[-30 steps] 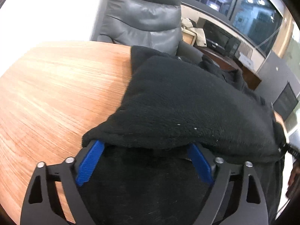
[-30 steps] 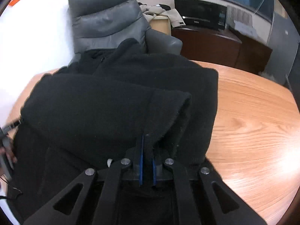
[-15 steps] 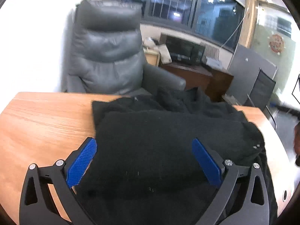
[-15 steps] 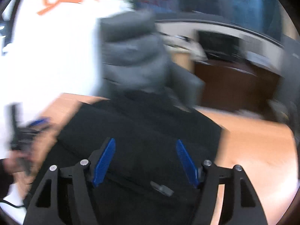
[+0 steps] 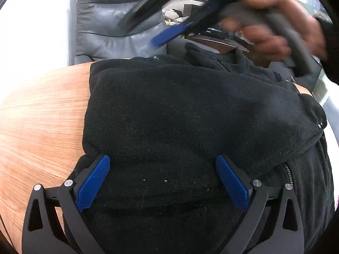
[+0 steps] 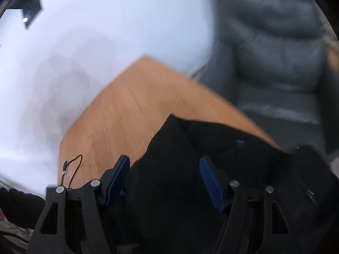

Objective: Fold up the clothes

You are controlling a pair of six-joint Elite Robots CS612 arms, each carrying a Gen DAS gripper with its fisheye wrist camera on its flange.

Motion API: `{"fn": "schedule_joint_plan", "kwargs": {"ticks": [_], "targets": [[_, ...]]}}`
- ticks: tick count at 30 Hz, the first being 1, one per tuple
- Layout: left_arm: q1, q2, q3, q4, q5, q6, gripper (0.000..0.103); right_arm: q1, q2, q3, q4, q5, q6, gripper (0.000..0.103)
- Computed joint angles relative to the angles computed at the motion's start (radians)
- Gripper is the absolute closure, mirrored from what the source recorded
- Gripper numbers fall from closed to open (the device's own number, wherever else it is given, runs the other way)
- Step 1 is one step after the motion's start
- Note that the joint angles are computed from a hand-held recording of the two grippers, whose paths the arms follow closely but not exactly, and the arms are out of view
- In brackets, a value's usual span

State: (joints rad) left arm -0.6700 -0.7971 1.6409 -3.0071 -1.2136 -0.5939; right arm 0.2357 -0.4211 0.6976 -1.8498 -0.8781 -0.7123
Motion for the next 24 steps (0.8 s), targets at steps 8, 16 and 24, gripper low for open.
{"fn": "schedule_joint_plan", "kwargs": {"ticks": [8, 16, 24], "targets": [[-0.001, -0.009, 0.005, -0.012, 0.013, 0.020, 0.002, 0.044, 0.072, -0.084, -0.084, -0.067, 0.011, 0.078], [-0.016, -0.041, 0.065, 0.012, 0.001, 0.092, 0.000, -0.006, -0.147, 0.348, -0.451, 0.063, -0.054, 0.057], [-0.016, -0.043, 0.057, 0.026, 0.005, 0.075, 0.000, -0.045, -0.255, 0.659, -0.838, -0.159, 0.115, 0.056]]}}
